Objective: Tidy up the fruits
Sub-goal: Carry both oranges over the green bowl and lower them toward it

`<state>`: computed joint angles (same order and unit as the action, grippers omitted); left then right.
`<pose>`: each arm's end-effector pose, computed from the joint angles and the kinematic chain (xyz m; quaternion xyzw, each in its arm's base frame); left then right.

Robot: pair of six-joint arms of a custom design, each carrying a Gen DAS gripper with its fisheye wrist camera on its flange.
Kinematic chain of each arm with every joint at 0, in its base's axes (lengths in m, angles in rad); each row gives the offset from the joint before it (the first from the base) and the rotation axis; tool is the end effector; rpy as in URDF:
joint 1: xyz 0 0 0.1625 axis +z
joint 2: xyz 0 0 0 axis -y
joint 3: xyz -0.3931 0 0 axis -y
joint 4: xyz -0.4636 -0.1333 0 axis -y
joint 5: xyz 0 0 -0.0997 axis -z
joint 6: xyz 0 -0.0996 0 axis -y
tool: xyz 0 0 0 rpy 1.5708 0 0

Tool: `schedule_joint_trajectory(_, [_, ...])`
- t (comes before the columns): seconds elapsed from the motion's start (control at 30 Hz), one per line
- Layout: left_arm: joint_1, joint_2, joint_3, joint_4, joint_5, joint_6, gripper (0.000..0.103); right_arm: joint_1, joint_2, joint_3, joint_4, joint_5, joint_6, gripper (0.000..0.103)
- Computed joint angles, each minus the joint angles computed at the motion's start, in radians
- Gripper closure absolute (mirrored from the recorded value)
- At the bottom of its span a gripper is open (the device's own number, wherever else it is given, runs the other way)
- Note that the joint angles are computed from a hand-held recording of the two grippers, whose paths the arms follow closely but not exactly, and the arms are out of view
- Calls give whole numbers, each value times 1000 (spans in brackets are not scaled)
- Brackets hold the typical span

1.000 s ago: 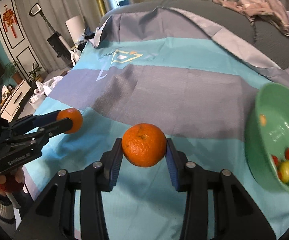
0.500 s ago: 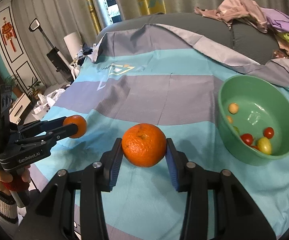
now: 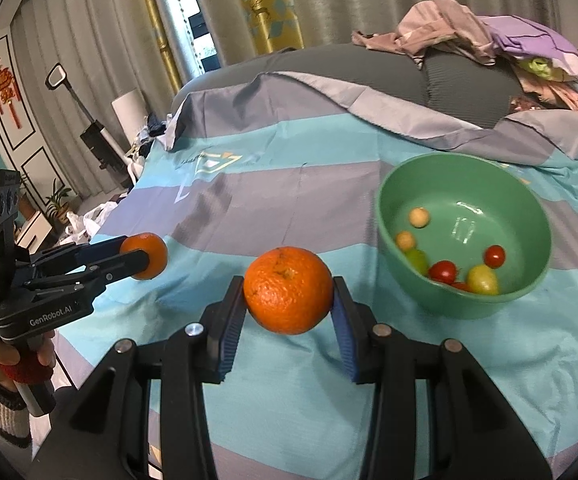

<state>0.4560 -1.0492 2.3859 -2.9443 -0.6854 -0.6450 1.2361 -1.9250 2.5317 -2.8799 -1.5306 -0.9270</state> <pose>-0.2713 -0.3674 -0.0070 0.2026 0.8805 -0.3407 0.2601 0.0032 -0.4087 0.2553 0.2806 -0.8959 0.2889 0.1876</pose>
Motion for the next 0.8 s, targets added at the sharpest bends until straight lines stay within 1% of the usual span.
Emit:
schedule_joint_trajectory(0.23, [-1, 58, -60, -15, -20, 72, 60, -32, -29, 0, -6, 28, 6, 61])
schedule_joint_trajectory(0.43, [6, 114, -124, -41, -44, 157, 60, -70, -49, -5, -12, 61, 16, 61])
schedule_joint_trajectory(0.8, [27, 224, -250, -70, -103, 281, 60, -121, -52, -31, -23, 102, 34, 61])
